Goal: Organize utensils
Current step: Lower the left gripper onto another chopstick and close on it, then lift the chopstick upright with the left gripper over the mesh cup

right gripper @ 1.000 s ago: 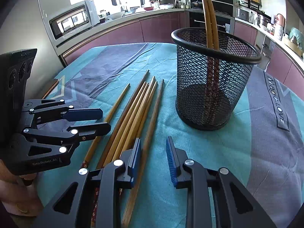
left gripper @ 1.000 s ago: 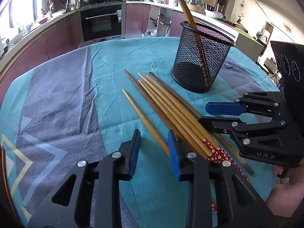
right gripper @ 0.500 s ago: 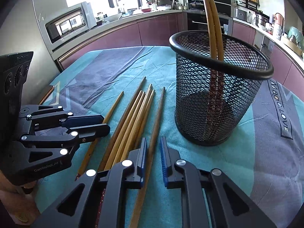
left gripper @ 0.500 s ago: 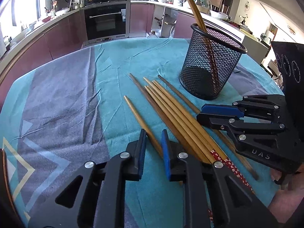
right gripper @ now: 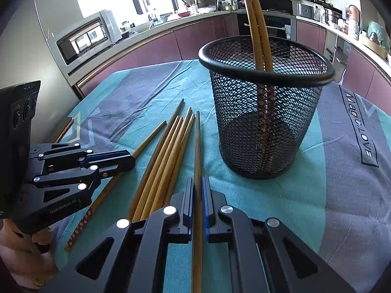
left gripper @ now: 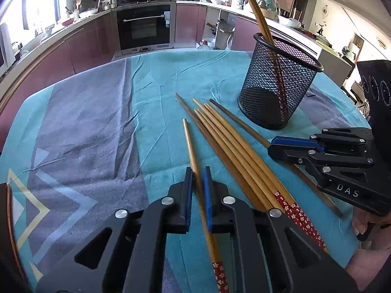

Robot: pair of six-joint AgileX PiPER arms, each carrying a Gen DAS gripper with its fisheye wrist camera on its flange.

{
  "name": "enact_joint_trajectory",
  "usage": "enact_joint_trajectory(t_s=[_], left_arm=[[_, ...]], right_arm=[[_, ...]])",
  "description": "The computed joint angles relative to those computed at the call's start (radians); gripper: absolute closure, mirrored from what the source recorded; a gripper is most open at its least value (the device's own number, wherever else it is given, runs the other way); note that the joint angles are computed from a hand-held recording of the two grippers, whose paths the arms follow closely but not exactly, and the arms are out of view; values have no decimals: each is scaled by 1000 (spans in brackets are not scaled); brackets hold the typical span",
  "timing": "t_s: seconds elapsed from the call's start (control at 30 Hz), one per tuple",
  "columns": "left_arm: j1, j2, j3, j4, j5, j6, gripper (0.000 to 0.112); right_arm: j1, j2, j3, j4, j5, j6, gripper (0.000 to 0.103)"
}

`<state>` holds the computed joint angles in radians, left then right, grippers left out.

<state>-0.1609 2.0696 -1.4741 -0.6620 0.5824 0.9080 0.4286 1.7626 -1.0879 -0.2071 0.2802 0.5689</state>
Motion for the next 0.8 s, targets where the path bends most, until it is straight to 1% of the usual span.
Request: enact_joint_trajectory(t_s=[0.1,0.17,0.23,0.33,0.37,0.47,0.53,0.67,0.73,0.8], left_arm=[[-3,1,-2,17,-8,-13,101],[-4,7,-11,22,-6,-20,97],[-10,9,-13,31,-15,-27,97],[-14,12,-17,40,-21,-45,100],[-18,13,-17,51,-31,-58,103],[-20,11,-12,49,-41,-68,103],[-19,7,-10,44,-41,-70,104],[-4,-17,7,-5,-30,-28,105],[10,-33,13,-45,-8,8,105],[29,-48,13,-94,30,49,105]], right_arm=[[0,-5,3,4,0,-5,98],[0,-8,5,12,-5,-12,98],[3,-11,6,8,-9,-7,98],[1,-32,30,22,-34,-23,98],[-1,-42,39,37,-42,-38,98],[-11,-70,64,119,-65,-120,98],[-6,-88,78,96,-72,-104,98],[1,-121,101,76,-84,-87,98],[1,-144,118,88,-97,-101,98],[2,-165,131,87,-107,-102,98]])
